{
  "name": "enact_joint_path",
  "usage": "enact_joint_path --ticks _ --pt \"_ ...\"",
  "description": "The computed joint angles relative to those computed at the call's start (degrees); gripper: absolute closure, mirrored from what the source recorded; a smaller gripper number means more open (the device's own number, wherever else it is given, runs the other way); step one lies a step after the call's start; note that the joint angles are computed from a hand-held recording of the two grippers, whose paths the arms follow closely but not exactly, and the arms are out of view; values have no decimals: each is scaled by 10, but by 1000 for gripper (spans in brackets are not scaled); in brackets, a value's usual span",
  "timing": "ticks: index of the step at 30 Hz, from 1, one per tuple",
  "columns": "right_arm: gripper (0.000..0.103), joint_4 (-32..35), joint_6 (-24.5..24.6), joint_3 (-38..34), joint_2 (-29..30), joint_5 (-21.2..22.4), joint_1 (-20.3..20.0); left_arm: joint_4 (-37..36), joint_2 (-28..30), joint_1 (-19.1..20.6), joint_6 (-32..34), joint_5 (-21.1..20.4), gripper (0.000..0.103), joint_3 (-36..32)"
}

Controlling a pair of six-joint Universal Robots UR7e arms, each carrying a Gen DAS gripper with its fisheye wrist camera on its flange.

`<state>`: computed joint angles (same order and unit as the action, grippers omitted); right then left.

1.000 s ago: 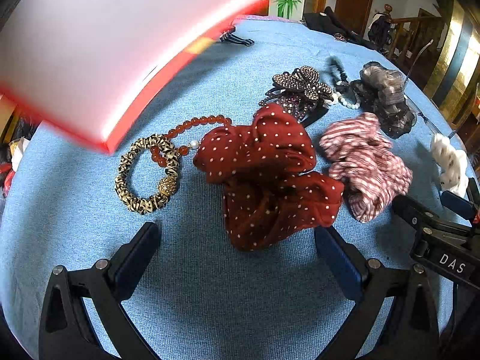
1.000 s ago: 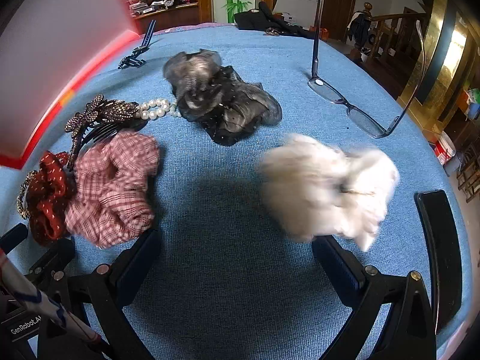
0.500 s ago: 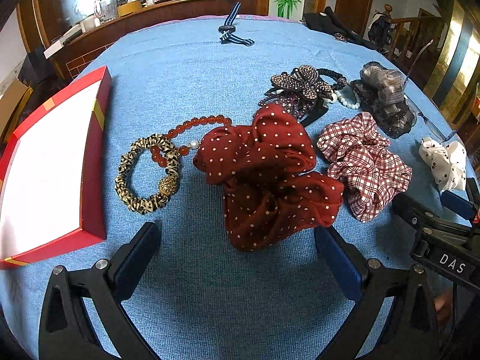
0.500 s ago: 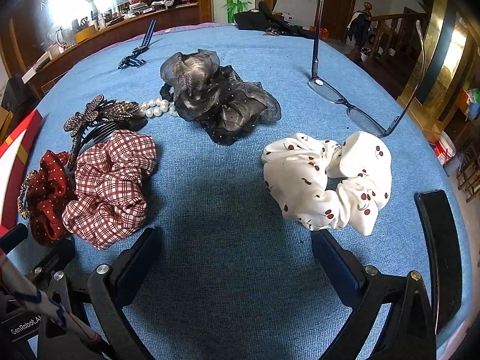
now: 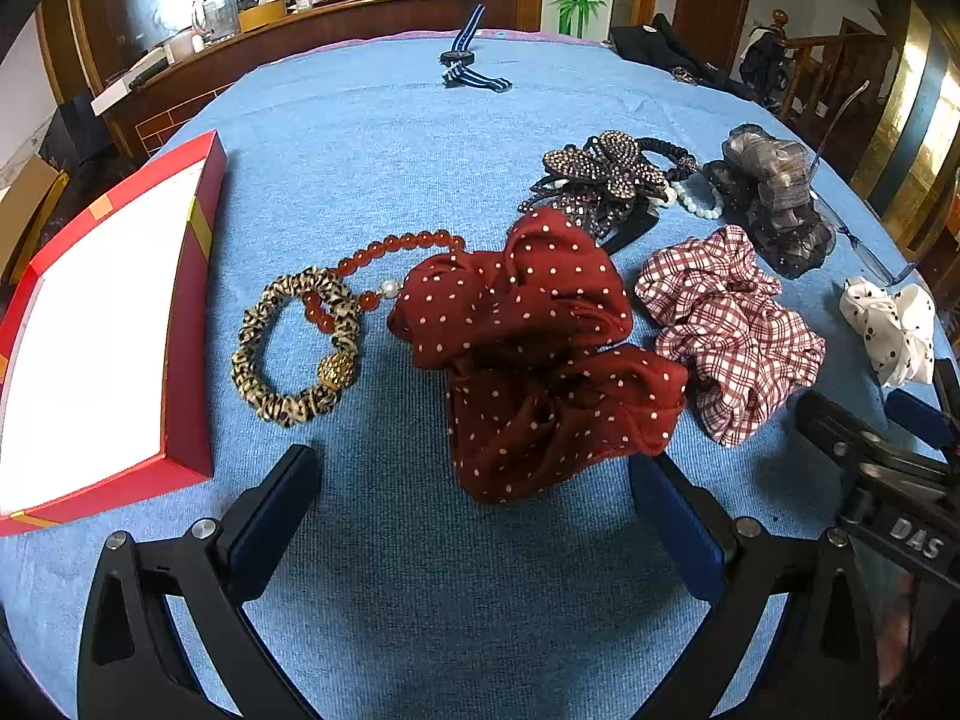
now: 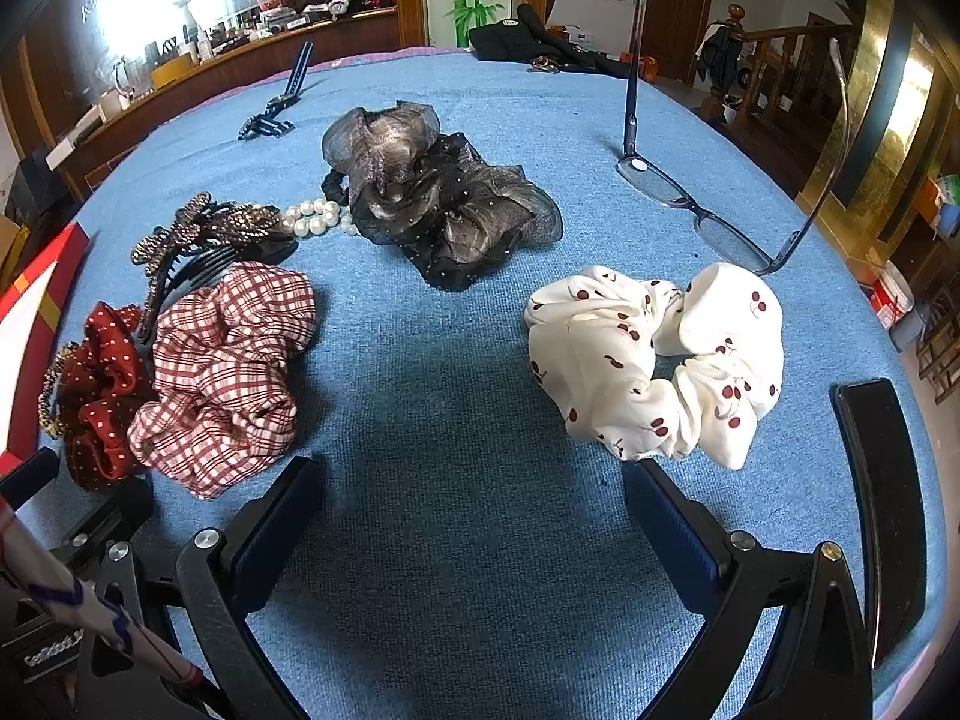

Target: Organize jewelry

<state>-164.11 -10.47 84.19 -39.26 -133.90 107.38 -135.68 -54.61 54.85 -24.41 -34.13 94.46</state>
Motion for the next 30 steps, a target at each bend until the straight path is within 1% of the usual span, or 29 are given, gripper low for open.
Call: enact_joint_path --ticks 1,2,3,5,6,7,8,11,12,13,16,19,22,24,27,30 --pt "3 -5 2 13 -10 6 2 3 -6 -4 -3 7 0 7" --pt "3 -10 2 21 -16 8 4 -10 -16 -12 4 11 0 19" --pt "3 -25 -2 32 -22 4 9 -42 -28 -19 19 16 0 39" --pt "3 -71 -22 56 -34 -8 22 -95 -52 -39 43 40 0 77" --pt "3 -80 -25 61 -37 -11 25 -120 -60 -48 56 52 0 91" --pt "3 -105 -37 75 -44 -15 35 -169 -71 -61 80 66 0 113" --pt "3 -116 -43 81 -47 -14 38 -200 -78 -69 98 74 0 126" --pt "3 -183 -83 102 -51 -18 61 -332 -92 -101 179 107 0 166" --pt "3 -208 -97 107 -50 -23 67 -367 -92 -108 204 115 0 172" --pt "3 -225 -108 112 -50 -23 74 -378 -93 -112 216 119 0 174" --pt "3 -258 -132 117 -48 -27 87 -394 -98 -121 234 127 0 178" --pt "3 -270 -144 119 -49 -29 93 -373 -108 -121 224 121 0 178" --pt "3 -272 -143 124 -53 -26 95 -378 -106 -121 226 130 0 180" --pt "3 -277 -146 126 -53 -29 98 -362 -111 -122 213 128 0 182" --pt "3 -268 -139 128 -55 -28 98 -355 -111 -120 208 127 0 182" --pt "3 -274 -142 130 -55 -28 98 -353 -111 -120 206 127 0 183"
